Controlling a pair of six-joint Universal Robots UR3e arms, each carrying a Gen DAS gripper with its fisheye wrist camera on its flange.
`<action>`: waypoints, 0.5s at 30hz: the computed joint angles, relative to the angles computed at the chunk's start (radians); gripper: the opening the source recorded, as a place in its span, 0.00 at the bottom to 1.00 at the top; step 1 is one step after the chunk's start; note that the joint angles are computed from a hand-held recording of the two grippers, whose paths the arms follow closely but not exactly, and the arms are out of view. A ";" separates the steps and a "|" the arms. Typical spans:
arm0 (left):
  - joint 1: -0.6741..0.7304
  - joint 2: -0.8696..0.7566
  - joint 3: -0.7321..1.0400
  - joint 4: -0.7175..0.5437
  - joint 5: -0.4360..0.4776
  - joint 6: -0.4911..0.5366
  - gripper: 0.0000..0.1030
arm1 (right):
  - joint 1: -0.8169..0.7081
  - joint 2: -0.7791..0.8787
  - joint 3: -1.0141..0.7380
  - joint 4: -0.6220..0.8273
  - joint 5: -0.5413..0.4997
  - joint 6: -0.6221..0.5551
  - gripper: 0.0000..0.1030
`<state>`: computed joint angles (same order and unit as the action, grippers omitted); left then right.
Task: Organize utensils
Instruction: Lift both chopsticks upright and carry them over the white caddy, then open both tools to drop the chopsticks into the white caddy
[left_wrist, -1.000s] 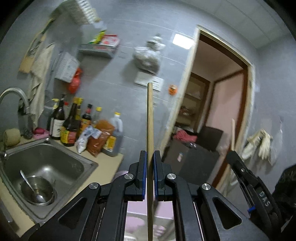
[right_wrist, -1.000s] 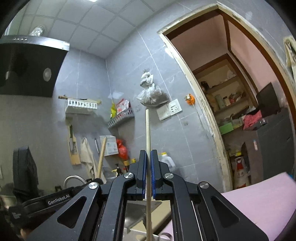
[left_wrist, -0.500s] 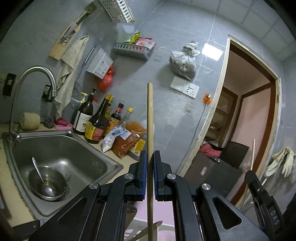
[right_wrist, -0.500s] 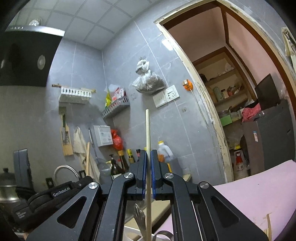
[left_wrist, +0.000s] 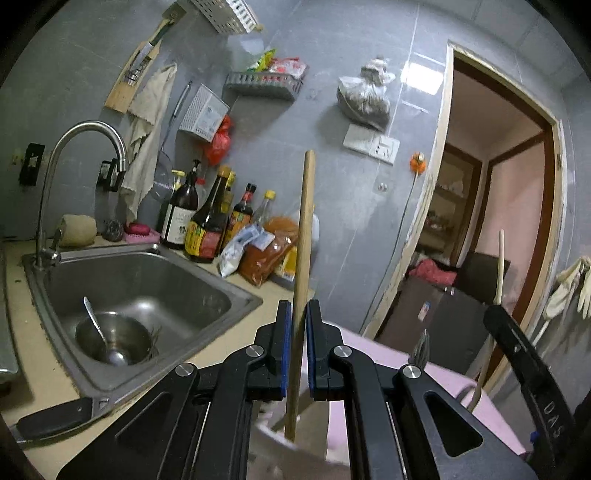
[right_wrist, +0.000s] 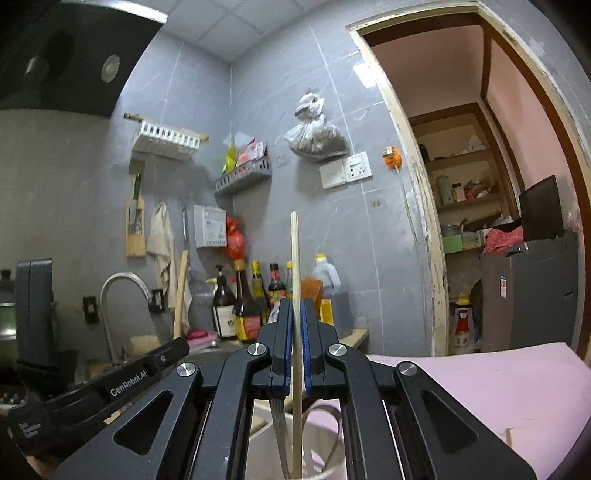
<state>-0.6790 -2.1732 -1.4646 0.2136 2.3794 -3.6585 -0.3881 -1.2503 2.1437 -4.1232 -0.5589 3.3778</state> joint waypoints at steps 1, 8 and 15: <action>-0.005 0.004 -0.004 -0.014 -0.001 -0.002 0.04 | -0.008 -0.009 0.010 0.015 0.014 -0.014 0.03; -0.021 0.044 -0.029 -0.117 -0.056 -0.006 0.13 | -0.064 -0.086 0.089 0.142 0.091 -0.130 0.05; -0.058 0.076 -0.032 -0.129 -0.070 -0.001 0.31 | -0.188 -0.202 0.167 0.236 0.192 -0.178 0.20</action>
